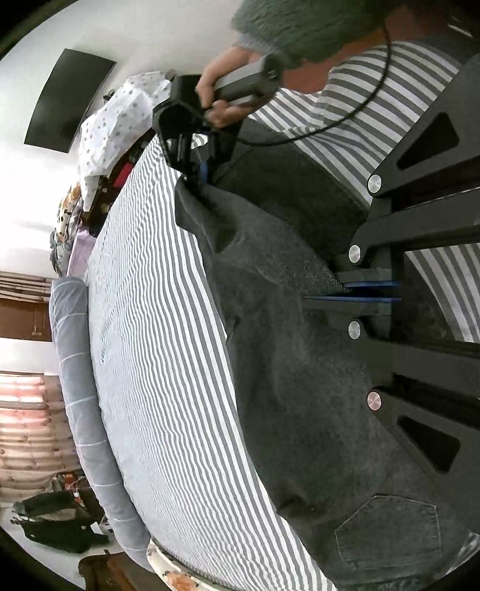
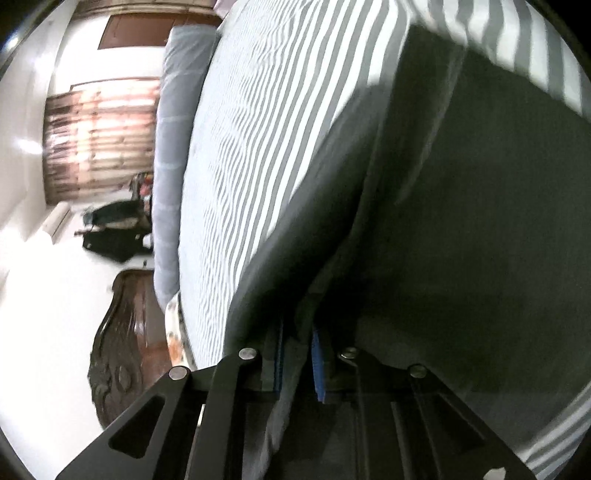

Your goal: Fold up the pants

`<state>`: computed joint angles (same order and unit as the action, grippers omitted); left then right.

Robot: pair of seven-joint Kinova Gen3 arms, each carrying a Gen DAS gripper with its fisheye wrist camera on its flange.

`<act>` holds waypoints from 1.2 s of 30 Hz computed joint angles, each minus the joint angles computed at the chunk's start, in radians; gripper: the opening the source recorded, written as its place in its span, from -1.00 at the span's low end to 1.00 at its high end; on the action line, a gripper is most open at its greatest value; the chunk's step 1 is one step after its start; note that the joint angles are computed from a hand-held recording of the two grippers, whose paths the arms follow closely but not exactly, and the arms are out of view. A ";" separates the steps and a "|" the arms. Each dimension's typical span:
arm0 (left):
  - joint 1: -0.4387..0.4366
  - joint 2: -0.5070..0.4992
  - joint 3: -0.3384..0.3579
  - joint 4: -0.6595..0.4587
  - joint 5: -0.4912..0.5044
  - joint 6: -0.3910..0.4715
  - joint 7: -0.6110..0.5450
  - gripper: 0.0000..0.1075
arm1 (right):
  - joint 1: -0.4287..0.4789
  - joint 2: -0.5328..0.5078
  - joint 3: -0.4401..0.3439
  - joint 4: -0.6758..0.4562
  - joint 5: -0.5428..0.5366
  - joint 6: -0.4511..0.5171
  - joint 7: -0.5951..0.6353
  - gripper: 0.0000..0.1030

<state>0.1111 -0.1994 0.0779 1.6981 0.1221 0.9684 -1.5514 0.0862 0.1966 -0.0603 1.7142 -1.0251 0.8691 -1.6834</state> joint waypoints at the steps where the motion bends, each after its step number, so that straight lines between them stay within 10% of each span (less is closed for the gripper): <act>1: 0.000 -0.001 0.000 -0.001 0.001 0.003 0.001 -0.95 | 0.013 0.020 0.000 -0.023 0.008 0.013 -0.006 -0.73; 22: 0.001 0.017 0.006 -0.038 -0.011 0.022 0.004 -0.94 | -0.010 0.027 0.009 -0.363 0.380 0.168 -0.221 -0.92; 36: 0.054 0.046 0.032 0.015 -0.017 0.069 -0.159 -0.94 | 0.018 -0.173 0.106 -0.172 0.512 0.244 -0.180 -0.94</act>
<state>0.1647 -0.1531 0.1100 1.7132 0.1054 1.0371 -1.7105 0.1046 0.0240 0.0459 1.5422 -0.5130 1.1133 -1.8629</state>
